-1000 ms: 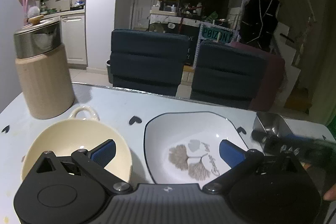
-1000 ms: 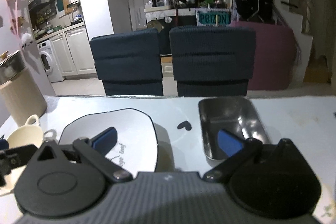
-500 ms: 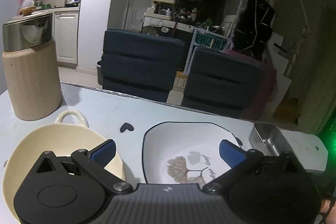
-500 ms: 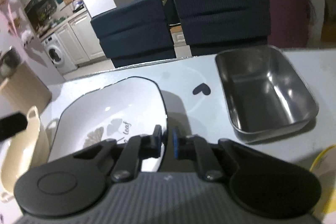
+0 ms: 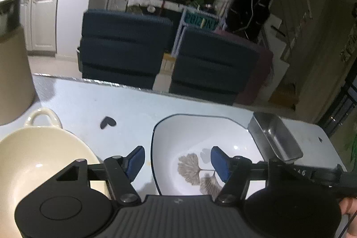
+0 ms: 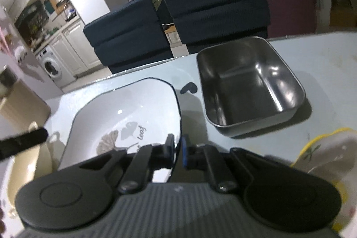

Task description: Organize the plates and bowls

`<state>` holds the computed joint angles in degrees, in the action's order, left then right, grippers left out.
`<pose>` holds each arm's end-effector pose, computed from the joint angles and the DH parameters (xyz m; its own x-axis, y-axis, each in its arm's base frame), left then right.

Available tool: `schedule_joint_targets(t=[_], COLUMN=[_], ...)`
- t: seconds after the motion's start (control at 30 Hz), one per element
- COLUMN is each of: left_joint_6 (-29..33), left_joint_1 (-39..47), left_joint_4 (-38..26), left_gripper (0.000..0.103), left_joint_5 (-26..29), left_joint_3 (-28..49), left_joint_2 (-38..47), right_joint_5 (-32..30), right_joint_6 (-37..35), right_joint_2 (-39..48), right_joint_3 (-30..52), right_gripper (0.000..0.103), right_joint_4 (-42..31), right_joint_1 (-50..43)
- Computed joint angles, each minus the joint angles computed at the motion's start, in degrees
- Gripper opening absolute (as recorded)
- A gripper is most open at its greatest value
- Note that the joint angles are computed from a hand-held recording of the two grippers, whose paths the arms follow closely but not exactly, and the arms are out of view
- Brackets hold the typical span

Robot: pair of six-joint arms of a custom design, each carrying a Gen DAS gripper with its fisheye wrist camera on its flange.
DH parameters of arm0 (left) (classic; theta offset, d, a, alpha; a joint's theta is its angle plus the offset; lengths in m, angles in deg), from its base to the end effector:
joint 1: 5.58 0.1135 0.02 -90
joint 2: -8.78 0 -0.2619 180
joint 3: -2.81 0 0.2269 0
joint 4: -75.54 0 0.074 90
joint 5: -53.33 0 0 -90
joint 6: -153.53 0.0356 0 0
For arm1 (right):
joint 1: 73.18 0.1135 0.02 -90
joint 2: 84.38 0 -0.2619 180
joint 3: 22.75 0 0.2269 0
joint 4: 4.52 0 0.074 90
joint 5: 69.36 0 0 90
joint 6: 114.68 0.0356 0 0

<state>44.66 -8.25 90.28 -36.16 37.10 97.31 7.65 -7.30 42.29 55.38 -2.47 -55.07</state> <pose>0.2302 -0.0111 0.1215 -0.6185 -0.2949 -0.7283 -0.1549 0.9545 -0.2549 0.3791 0.1324 0.0747 -0.7923 0.0471 -0.6084 -0.2235 0.9053 0.3612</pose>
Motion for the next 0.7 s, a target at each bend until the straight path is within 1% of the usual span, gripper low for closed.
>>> schedule_joint_targets(t=[0.03, 0.1, 0.2, 0.27, 0.37, 0.4, 0.43, 0.47, 0.6, 0.7], left_joint_6=[-0.4, -1.7, -1.5, -1.1, -1.7, -1.8, -2.1, -2.5, -1.6, -0.9], left_joint_1=[0.2, 0.6, 0.5, 0.5, -0.1, 0.5, 0.8, 1.1, 0.5, 0.4], left_joint_4=[-1.2, -0.8, -1.1, -0.1, -0.3, -0.1, -0.1, 0.2, 0.5, -0.8], left_gripper=[0.065, 0.065, 0.065, 0.065, 0.065, 0.062, 0.057, 0.055, 0.051, 0.045], left_joint_5=[0.1, -0.3, -0.3, 0.5, 0.1, 0.7, 1.4, 1.9, -0.8, -2.2], left_joint_3=[1.0, 1.6, 3.0, 3.4, 4.8, 4.8, 5.1, 5.7, 6.7, 7.8], left_joint_2=[1.0, 3.0, 6.1, 7.7, 9.6, 10.1, 10.7, 11.7, 13.1, 13.7], right_joint_5=[-1.0, -2.1, -1.2, -0.5, 0.1, 0.0, -0.3, -0.7, -1.8, -1.7], right_joint_6=[1.2, 2.0, 2.0, 2.7, 3.3, 3.4, 3.5, 3.6, 3.6, 2.9], right_joint_2=[0.2, 0.9, 0.8, 1.0, 1.3, 1.3, 1.4, 1.0, 1.6, 2.5], right_joint_3=[0.1, 0.4, -0.5, 0.1, 0.8, 0.9, 1.2, 0.9, 2.2, 3.3], right_gripper=[0.009, 0.01, 0.012, 0.013, 0.015, 0.014, 0.014, 0.014, 0.013, 0.012], right_joint_4=[0.2, 1.0, 2.6, 2.2, 1.9, 1.8, 1.4, 1.2, -0.8, -2.2], right_joint_1=[-0.4, -1.0, -0.4, 0.1, 0.5, 0.4, 0.3, 0.1, -0.3, 0.0])
